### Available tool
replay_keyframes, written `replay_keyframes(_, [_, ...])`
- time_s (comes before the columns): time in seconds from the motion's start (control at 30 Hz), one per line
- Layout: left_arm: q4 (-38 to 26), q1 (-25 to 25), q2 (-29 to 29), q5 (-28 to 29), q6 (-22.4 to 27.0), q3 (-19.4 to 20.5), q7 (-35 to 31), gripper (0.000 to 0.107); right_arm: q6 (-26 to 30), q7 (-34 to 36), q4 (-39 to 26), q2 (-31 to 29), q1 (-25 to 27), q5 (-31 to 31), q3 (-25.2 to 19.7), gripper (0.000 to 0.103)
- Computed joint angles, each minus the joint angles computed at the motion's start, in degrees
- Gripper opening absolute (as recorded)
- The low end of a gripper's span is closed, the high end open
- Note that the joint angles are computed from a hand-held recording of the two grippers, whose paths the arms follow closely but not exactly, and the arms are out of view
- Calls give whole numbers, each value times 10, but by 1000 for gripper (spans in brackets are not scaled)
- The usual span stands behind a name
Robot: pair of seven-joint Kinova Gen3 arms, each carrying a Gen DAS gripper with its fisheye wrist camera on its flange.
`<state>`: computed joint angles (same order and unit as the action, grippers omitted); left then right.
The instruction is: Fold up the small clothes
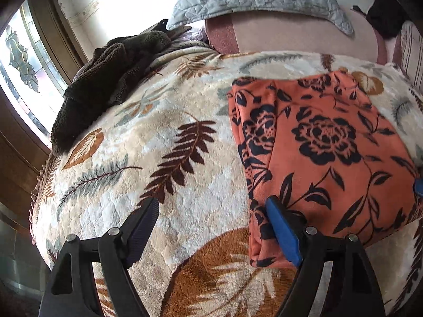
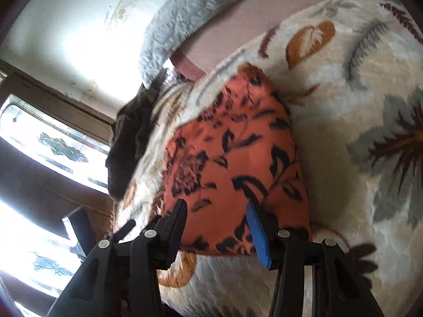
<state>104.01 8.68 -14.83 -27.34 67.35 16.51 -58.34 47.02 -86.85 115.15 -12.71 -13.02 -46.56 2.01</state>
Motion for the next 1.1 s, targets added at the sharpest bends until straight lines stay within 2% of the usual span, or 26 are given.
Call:
replay_keyframes(0.07, [9, 1, -7, -4, -12, -2, -4, 83, 22, -29, -6, 23, -4, 26, -11, 50])
replay_keyframes(0.13, [12, 2, -28, 26, -38, -31, -28, 83, 9, -29, -2, 11, 3, 31, -24, 51])
replay_keyframes(0.27, [15, -20, -49, 78, -71, -65, -63, 83, -36, 35, 25, -23, -13, -21, 11, 51])
replay_keyframes(0.37, [22, -44, -61, 78, -96, -56, -70, 83, -72, 46, 41, -37, -11, -47, 27, 62])
replay_keyframes(0.47, [23, -55, -69, 102, -120, -68, -89, 83, -92, 13, 36, -34, -1, -30, 26, 65])
replay_keyframes(0.53, [21, -60, -71, 123, -131, -78, -104, 83, -88, 3, 33, -25, 1, -31, 40, 66])
replay_keyframes(0.67, [17, -74, -64, 136, -138, -71, -119, 83, -71, 8, 27, -7, 13, -42, 61, 67])
replay_keyframes(1.1, [3, -73, -40, 161, -139, -62, -133, 83, -36, 65, 19, 31, 60, -90, 49, 68])
